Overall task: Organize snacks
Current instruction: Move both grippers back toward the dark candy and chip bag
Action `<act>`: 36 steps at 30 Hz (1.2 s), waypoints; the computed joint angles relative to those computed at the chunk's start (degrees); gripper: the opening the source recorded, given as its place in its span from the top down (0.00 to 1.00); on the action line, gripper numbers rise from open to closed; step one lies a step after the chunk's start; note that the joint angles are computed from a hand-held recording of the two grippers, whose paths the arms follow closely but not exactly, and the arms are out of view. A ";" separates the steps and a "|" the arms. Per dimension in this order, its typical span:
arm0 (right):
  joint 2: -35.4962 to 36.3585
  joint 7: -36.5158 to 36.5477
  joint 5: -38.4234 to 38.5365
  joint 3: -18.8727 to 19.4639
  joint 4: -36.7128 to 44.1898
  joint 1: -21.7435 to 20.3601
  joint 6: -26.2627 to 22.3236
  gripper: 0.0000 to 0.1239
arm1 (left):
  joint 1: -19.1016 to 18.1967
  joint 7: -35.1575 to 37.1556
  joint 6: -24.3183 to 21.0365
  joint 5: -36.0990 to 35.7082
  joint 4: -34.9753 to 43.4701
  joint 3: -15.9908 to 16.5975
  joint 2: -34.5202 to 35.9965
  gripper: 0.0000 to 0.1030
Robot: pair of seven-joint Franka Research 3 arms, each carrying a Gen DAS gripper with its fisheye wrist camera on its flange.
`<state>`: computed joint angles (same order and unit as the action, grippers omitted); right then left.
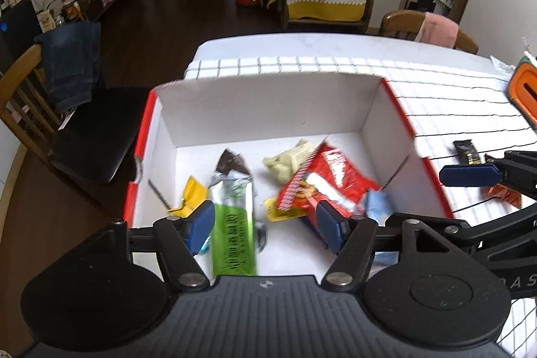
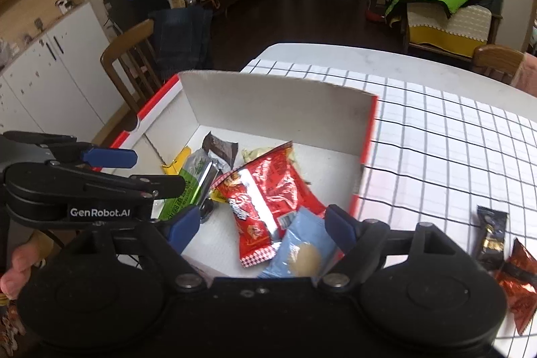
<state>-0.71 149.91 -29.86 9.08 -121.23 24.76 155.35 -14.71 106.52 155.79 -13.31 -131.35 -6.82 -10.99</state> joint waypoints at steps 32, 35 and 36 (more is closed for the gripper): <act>-34.89 -20.38 11.81 3.89 -32.92 -15.57 5.93 0.17 | -10.61 -14.57 3.79 5.33 6.34 -8.37 5.57 0.18; -36.28 -26.96 13.55 1.57 -35.22 -14.94 6.17 0.17 | -10.37 -18.87 2.06 8.39 9.50 -9.93 8.93 0.18; -36.39 -29.26 13.97 0.87 -35.80 -14.75 6.48 0.17 | -10.35 -20.27 1.39 9.68 10.69 -10.41 10.23 0.18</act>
